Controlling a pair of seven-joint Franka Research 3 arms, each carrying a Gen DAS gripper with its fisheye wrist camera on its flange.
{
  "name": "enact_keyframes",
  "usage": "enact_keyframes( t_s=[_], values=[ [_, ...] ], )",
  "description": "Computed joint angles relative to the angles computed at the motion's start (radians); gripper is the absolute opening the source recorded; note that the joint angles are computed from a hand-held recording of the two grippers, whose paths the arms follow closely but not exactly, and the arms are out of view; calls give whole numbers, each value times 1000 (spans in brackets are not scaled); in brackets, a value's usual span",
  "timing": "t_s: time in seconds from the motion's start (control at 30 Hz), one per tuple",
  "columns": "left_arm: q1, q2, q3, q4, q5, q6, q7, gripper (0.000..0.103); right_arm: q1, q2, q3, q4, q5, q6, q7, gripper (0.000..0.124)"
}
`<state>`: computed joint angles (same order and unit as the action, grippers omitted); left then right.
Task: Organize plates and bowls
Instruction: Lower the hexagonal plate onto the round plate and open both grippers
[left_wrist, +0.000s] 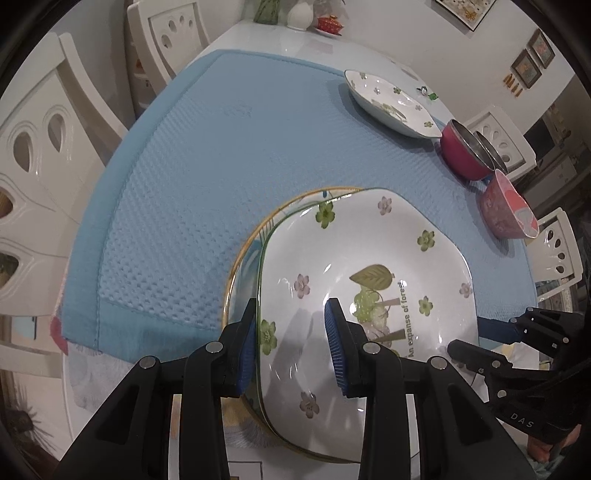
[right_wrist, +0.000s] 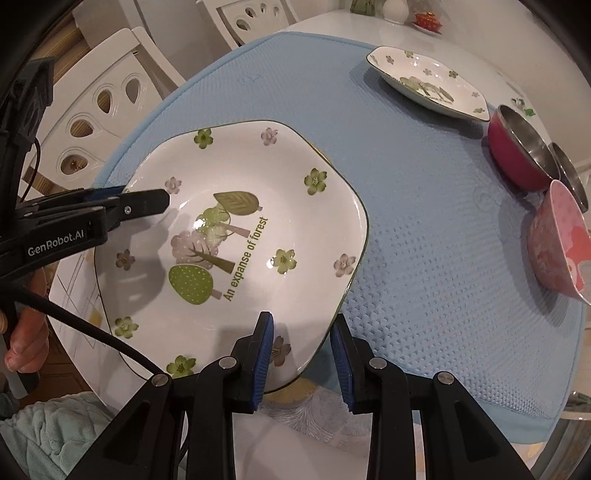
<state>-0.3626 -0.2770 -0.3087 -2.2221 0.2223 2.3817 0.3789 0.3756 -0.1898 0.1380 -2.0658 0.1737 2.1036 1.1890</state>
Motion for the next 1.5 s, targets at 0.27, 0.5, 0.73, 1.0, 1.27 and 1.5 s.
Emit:
enact_keyframes(
  t_s=[0.27, 0.5, 0.73, 1.0, 1.27, 1.5],
  values=[
    [31, -35, -8, 19, 97, -58, -51, 33, -11, 12, -14, 36, 17, -23, -7, 31],
    [32, -48, 5, -12, 54, -28, -65, 33, -21, 9, -25, 56, 51, -57, -62, 31],
    [36, -43, 9, -12, 39, -14, -59, 33, -10, -21, -19, 27, 38, -102, -169, 31],
    [41, -42, 13, -18, 29, -4, -61, 33, -36, 19, -42, 116, 60, -306, -239, 31],
    [38, -41, 9, -24, 28, 13, -67, 33, -42, 72, -26, 167, 56, -376, -170, 31],
    [44, -53, 6, -27, 44, 9, -85, 33, -16, 80, -15, 179, 74, -357, -168, 31]
  ],
)
